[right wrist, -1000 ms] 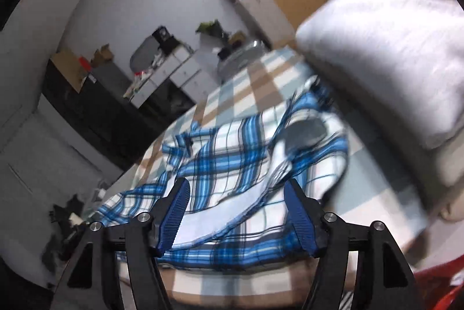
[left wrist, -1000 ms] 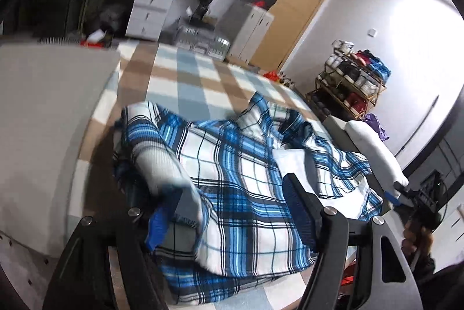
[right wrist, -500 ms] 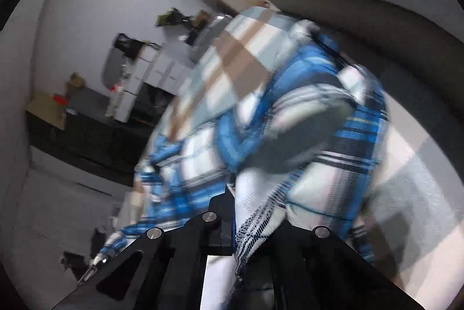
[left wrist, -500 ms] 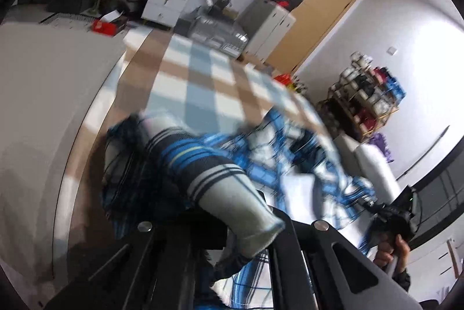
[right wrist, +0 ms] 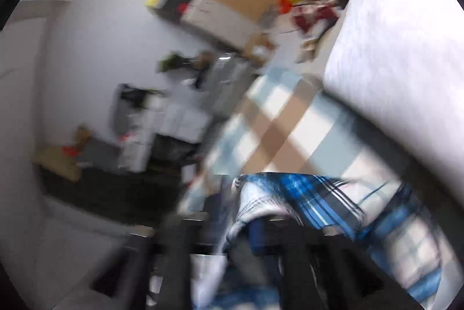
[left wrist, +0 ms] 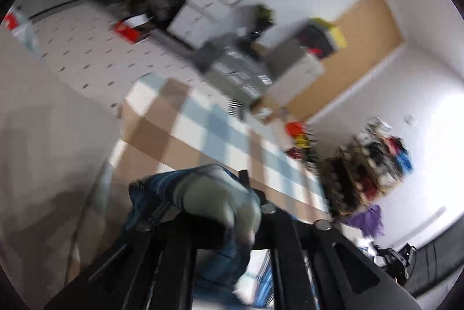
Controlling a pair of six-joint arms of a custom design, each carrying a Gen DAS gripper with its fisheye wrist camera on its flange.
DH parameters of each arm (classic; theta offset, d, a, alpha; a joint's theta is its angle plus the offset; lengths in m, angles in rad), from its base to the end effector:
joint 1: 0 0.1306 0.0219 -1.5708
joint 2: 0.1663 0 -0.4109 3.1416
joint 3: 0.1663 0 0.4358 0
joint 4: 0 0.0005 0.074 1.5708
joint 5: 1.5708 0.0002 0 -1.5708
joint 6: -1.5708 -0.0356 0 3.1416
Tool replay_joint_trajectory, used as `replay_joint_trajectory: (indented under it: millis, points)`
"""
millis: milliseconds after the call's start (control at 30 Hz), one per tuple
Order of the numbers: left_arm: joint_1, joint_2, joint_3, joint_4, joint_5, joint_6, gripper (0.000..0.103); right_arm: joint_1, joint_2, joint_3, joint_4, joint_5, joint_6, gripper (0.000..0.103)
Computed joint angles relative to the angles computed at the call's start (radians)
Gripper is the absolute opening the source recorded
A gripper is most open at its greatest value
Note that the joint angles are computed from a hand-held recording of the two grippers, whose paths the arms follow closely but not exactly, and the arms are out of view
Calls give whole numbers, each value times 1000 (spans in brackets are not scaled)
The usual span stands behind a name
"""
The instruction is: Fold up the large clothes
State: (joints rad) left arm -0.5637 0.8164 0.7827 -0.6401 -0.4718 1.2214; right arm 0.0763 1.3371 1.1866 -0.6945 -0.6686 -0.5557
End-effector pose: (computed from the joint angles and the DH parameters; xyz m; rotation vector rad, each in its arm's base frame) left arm 0.2721 -0.1534 0.3917 -0.9459 1.9886 -0.4898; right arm 0.4895 0.0591 0.3988 0.2665 2.4447 1.0926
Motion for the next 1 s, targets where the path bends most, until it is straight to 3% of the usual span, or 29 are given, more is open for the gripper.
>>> replay_joint_trajectory:
  millis: [33,67,100,200,267,333,433,567,667,700,733,767,800,833,867,933,1000]
  points:
    - [31,25,10,-42,32,14,37,25,51,56,-89,41,110,84]
    - [46,46,19,-95,58,31,45,42,83,97,-189,91,204,81]
    - [37,46,15,-111,60,37,45,51,93,112,-248,120,267,77]
    - [-61,6,-5,-143,26,-29,49,53,-11,30,-241,110,483,75]
    - [-167,21,15,-271,-70,12,64,54,-110,-53,-204,201,613,76]
    - [-240,63,38,-389,-111,65,64,60,-177,-116,-186,300,691,78]
    - [-295,130,42,-473,-45,107,64,48,-204,-159,-212,350,751,78]
    - [-330,180,44,-495,-30,106,64,16,-202,-200,-259,371,740,78]
    - [-343,175,26,-462,-23,111,64,9,-195,-215,-275,382,756,78]
    - [-346,171,22,-459,-32,114,63,15,-194,-225,-269,398,758,78]
    - [-358,171,19,-450,-49,108,47,19,-191,-230,-265,401,757,78]
    - [-354,156,21,-450,-53,82,19,27,-187,-237,-265,406,766,75]
    - [-353,151,21,-434,-48,54,7,33,-188,-242,-259,411,776,53]
    - [-371,151,24,-433,-73,43,1,48,-189,-248,-252,431,805,35]
    - [-377,153,35,-439,-106,33,1,55,-201,-254,-239,446,815,9]
    - [-409,130,38,-442,-148,38,0,43,-228,-267,-211,415,812,4]
    - [-424,80,26,-411,-179,41,0,3,-294,-286,-163,304,809,3]
